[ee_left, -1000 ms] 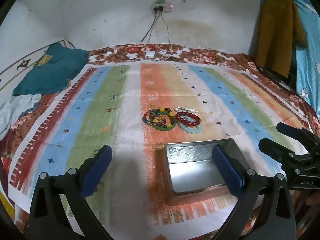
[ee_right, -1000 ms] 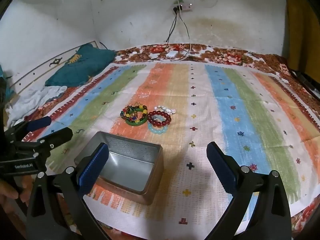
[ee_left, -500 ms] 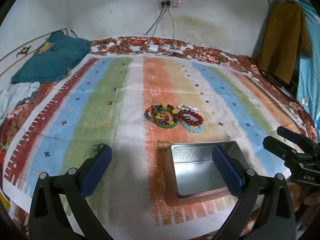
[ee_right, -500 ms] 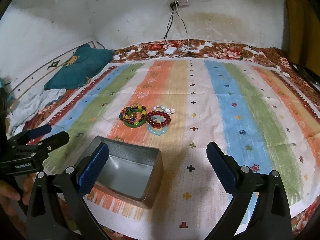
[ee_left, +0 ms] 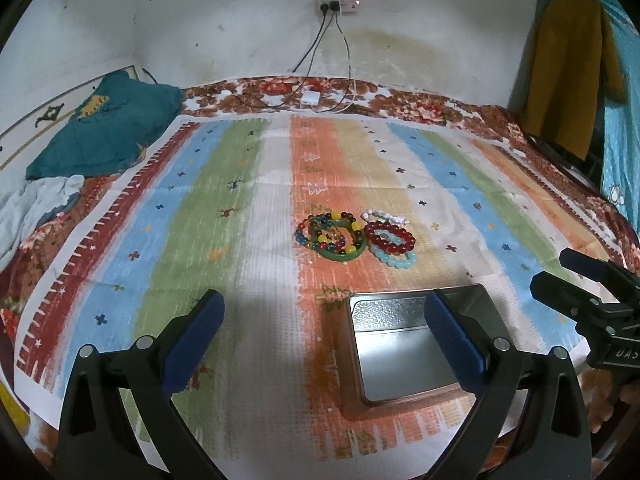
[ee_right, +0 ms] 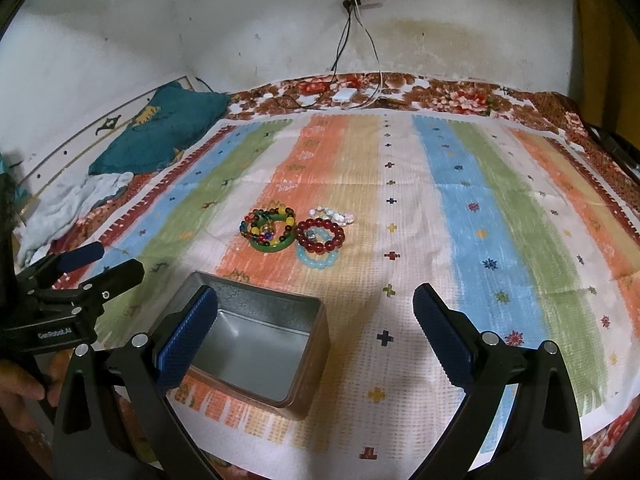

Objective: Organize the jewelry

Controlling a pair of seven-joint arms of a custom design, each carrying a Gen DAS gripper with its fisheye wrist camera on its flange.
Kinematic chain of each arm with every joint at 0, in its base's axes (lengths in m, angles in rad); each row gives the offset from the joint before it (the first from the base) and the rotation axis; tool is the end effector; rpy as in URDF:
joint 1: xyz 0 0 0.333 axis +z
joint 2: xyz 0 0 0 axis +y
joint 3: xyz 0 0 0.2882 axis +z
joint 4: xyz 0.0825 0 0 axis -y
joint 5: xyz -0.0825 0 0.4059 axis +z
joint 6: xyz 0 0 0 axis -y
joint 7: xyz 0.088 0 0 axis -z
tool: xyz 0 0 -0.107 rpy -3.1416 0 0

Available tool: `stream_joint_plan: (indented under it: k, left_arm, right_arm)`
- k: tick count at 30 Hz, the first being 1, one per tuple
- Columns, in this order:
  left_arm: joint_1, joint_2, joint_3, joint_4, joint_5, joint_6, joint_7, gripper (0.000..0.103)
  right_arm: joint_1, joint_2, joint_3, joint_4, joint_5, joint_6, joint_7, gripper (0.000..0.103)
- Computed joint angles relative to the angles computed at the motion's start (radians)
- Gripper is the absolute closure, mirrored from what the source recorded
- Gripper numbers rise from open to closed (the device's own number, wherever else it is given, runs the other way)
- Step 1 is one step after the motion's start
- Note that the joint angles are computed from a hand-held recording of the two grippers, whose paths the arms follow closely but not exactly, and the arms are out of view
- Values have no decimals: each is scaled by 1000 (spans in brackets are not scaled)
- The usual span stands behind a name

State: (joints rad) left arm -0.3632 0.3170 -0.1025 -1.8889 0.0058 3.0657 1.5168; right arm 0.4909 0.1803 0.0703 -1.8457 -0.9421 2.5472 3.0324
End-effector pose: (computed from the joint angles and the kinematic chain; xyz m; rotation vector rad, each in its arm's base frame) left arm 0.6120 -0.3017 0.4046 -1.4067 2.1163 -1.0270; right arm 0.5551 0.3588 0.4440 -1.4944 1.9046 -0.7342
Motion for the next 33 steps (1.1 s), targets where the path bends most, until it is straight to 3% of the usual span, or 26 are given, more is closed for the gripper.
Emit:
stream_joint_plan:
  k: [20, 24, 28, 33]
  left_arm:
    - [-32, 73, 53, 106, 92, -41, -50, 6]
    - [-86, 95, 121, 145, 162, -54, -104, 6]
    - [-39, 127, 79, 196, 142, -97, -85, 6]
    - [-53, 186, 102, 284, 171, -132, -114, 6]
  right_arm:
    - [-11, 39, -14, 49, 84, 14, -96, 4]
    - [-15, 52, -21, 65, 99, 20, -108, 4]
    - [-23, 88, -27, 114, 139, 18, -163, 4]
    - [-31, 119, -40, 152, 196, 26, -216, 4]
